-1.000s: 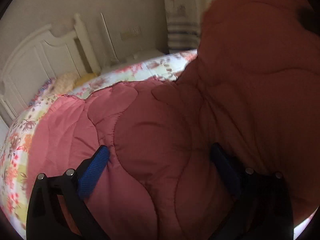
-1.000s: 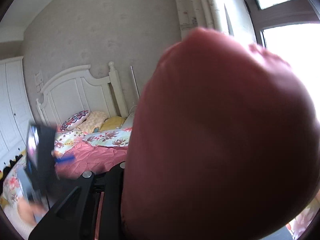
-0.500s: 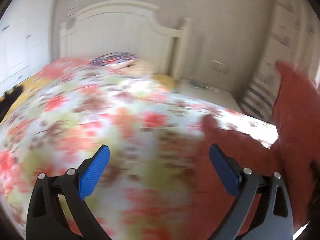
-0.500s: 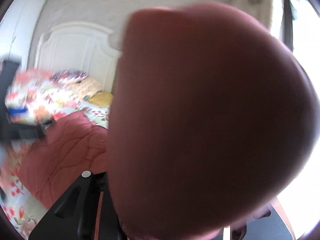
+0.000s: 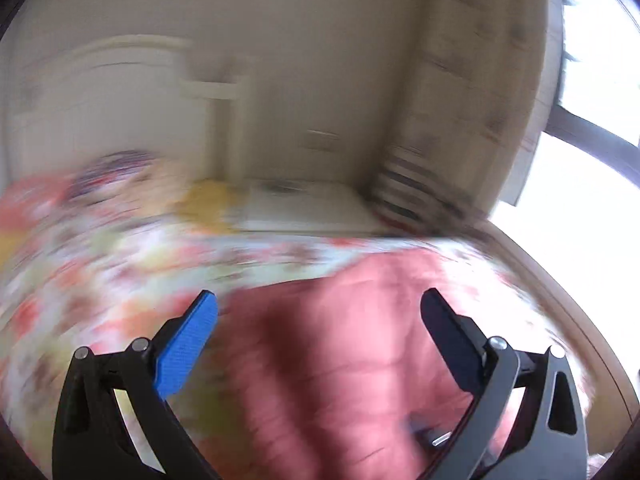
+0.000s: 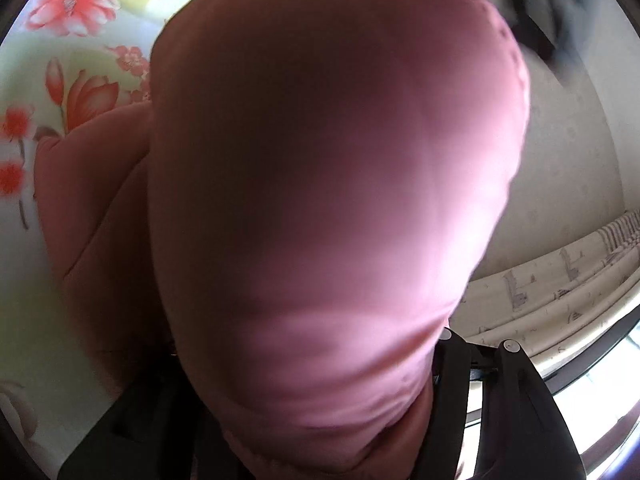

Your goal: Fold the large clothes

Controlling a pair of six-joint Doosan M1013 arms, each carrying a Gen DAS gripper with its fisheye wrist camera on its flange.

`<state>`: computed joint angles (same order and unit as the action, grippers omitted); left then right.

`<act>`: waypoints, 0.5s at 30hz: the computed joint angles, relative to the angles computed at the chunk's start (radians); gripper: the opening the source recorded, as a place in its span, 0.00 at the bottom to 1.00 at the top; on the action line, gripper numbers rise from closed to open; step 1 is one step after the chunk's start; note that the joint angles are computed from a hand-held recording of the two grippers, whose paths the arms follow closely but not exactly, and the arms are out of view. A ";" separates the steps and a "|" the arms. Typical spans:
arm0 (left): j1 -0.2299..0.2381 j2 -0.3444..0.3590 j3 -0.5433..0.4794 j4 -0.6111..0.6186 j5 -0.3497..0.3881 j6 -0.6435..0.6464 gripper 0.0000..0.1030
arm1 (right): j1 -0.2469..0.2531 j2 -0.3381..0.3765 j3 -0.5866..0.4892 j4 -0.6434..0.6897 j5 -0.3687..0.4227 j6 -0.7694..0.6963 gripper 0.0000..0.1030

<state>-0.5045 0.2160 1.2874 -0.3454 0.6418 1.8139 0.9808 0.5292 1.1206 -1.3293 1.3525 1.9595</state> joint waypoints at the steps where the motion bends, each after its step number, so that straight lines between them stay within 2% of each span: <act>1: -0.017 0.040 -0.056 -0.001 0.058 0.034 0.98 | -0.001 0.002 -0.002 -0.004 0.005 0.000 0.57; 2: -0.030 0.071 -0.093 0.023 0.095 0.035 0.98 | 0.016 0.014 -0.001 -0.011 0.023 0.014 0.57; 4: -0.054 0.150 -0.182 0.134 0.190 -0.032 0.98 | 0.015 0.014 0.001 -0.019 0.023 0.021 0.57; 6: -0.070 0.209 -0.220 0.273 0.241 -0.105 0.98 | 0.036 0.035 -0.017 -0.030 0.039 0.037 0.57; 7: -0.064 0.226 -0.213 0.279 0.233 -0.093 0.98 | 0.037 0.034 -0.011 -0.041 0.040 0.049 0.57; 10: -0.020 0.229 -0.165 0.158 0.193 -0.118 0.98 | 0.043 0.020 0.013 -0.056 0.033 0.067 0.60; 12: -0.017 0.215 -0.138 0.186 0.157 -0.139 0.98 | 0.045 -0.007 0.036 -0.031 -0.011 0.056 0.64; 13: -0.017 0.211 -0.128 0.192 0.145 -0.141 0.98 | 0.044 -0.038 0.051 0.028 -0.059 0.062 0.71; 15: -0.014 0.204 -0.115 0.175 0.132 -0.139 0.98 | 0.034 -0.125 0.101 0.170 -0.208 0.133 0.76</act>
